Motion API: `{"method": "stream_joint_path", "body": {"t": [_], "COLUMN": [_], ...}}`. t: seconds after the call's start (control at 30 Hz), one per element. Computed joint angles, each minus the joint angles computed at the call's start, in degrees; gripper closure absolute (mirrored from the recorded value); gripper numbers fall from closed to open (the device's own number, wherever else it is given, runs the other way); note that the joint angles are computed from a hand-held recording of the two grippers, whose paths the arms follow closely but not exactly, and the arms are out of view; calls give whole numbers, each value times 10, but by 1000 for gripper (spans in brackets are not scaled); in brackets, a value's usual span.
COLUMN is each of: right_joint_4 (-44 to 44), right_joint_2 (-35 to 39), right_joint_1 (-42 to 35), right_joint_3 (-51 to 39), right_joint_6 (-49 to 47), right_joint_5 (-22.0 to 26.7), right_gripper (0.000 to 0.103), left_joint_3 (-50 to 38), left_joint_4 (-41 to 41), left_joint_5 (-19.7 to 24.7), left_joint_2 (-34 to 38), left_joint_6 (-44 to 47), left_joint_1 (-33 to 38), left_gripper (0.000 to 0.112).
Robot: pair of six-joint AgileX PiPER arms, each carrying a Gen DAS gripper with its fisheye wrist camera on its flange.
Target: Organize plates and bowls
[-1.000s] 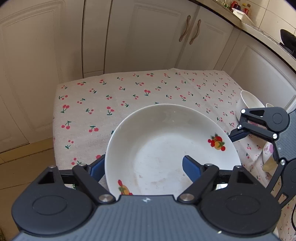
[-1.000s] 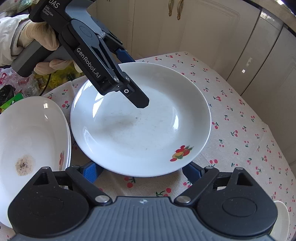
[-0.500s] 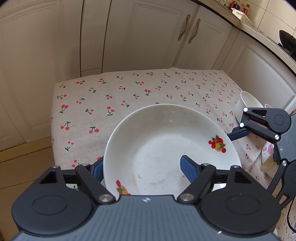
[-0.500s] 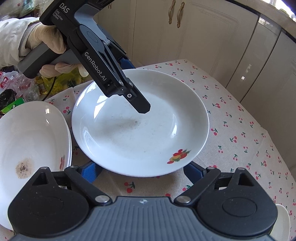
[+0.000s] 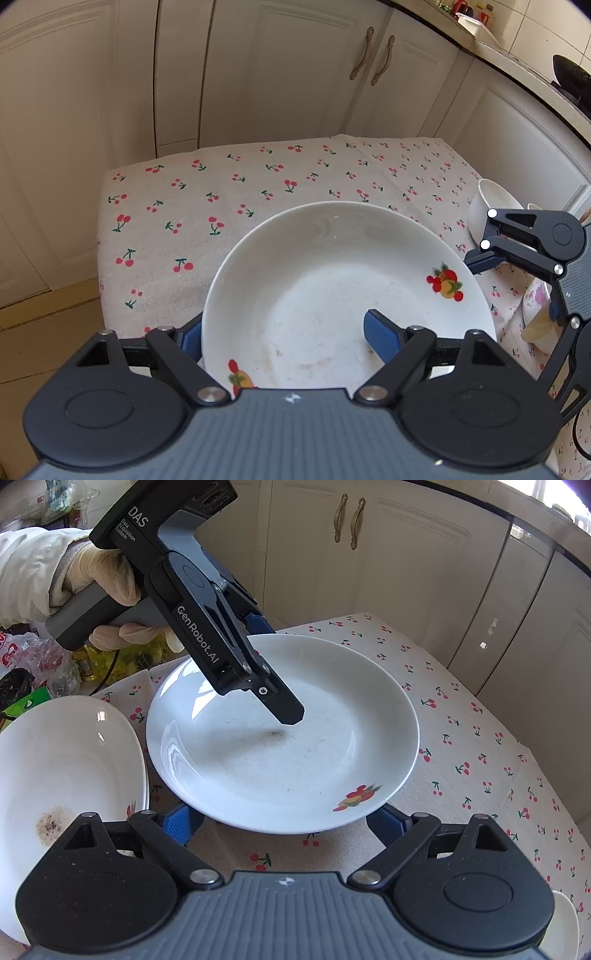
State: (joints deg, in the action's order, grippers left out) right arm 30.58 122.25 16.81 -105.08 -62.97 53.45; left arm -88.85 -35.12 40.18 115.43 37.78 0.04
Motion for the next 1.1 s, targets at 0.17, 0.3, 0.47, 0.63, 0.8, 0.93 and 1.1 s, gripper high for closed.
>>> {"method": "stream_joint_path", "body": {"t": [0.17,0.3,0.47,0.63,0.8,0.93,1.1], "right_joint_4": [1,-1,1,9,18,26,42], "right_joint_2": [6,2,-6,-25,-64,-106,-158], "right_joint_1": [-2,-2,-5,-9,-10,-7,-7], "right_joint_3": [-11,-7,-2,8,45,96,152], "right_joint_6": [4,1,2,-1,-8,-12,-14], "right_joint_5": [9,6,4,8,-1,-16,-19], "right_gripper": [7,7,7,7,7,7,7], "left_joint_3": [-3,-7,-12,-6,20,52,107], "left_joint_4": [-2,-3,4,14,26,33,50], "left_joint_5": [5,5,8,11,7,6,-1], "left_joint_2": [0,1,-5,-27,-64,-105,-165], "left_joint_6": [-2,-4,-13,-22,-30,-35,-53], "left_joint_1": [1,-1,-5,-9,-15,-21,-31], "left_gripper": [27,27,27,27,27,27,27]}}
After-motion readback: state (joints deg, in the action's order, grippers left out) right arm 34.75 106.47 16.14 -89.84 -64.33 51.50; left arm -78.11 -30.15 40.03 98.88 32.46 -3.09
